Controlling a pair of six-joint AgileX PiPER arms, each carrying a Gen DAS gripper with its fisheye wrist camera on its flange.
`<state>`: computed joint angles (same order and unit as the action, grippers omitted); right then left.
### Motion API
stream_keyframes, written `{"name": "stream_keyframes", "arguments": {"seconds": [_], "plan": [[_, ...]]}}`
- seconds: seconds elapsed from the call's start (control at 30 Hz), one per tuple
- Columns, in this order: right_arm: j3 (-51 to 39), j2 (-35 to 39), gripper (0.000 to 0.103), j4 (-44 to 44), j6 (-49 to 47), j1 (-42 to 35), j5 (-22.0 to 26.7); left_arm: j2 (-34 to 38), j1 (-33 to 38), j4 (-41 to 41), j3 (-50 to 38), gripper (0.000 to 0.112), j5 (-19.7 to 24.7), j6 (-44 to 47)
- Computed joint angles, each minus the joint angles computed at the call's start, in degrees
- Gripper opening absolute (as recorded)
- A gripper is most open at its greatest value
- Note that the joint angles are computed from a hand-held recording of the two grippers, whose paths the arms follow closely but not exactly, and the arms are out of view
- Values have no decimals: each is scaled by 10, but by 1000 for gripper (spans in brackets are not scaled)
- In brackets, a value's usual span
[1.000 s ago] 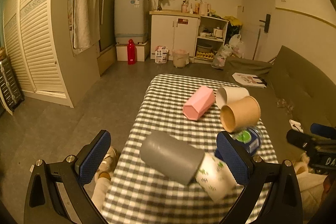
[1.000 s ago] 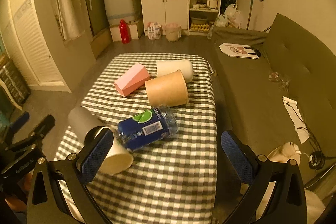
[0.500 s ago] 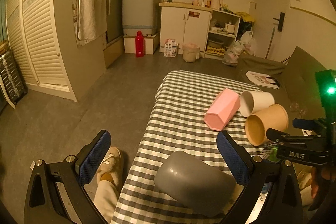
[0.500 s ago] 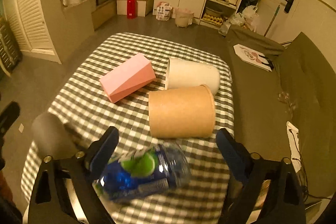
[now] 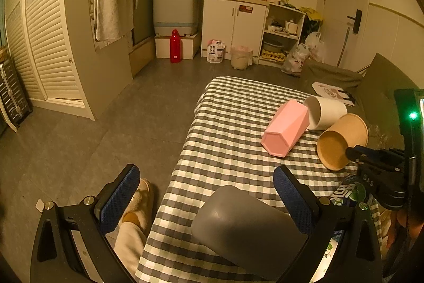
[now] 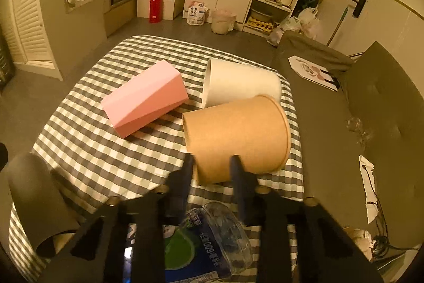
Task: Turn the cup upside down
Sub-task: 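Close the right gripper on the kraft cup's body and lift it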
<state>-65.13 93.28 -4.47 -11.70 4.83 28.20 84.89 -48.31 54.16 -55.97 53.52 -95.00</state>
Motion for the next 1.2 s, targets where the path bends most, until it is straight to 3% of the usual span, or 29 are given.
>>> {"name": "stream_keyframes", "arguments": {"seconds": [0.07, 0.13, 0.4, 0.47, 0.53, 0.6, 0.67, 0.9, 1.07, 1.2], "plan": [[2, -6, 3, 29, -29, -10, 2, -1, -2, 0, 1, 103, 1, -2], [5, -16, 1, 55, -55, -21, 7, -3, -2, 1, 3, 103, 1, -4], [17, -49, 1, 144, -148, -47, 15, -25, -23, 11, 14, 103, 24, -21], [4, -45, 1, 148, -154, -51, 37, -29, -24, 10, 16, 103, 26, -20], [-8, -43, 9, 147, -156, -53, 54, -34, -24, 10, 21, 103, 25, -23], [-32, -39, 48, 179, -211, -64, 82, -38, -21, 10, 25, 103, 23, -14], [-71, -30, 57, 191, -286, -69, 112, -43, -16, 9, 28, 103, 22, 0], [-243, 54, 57, 97, -531, -52, 225, -36, 21, -13, 10, 103, -1, 55], [-248, 81, 58, 28, -694, -26, 230, 8, 33, -37, -39, 103, -4, 87], [-262, 108, 64, 3, -781, -6, 267, 35, 51, -62, -55, 103, -24, 98]]}}
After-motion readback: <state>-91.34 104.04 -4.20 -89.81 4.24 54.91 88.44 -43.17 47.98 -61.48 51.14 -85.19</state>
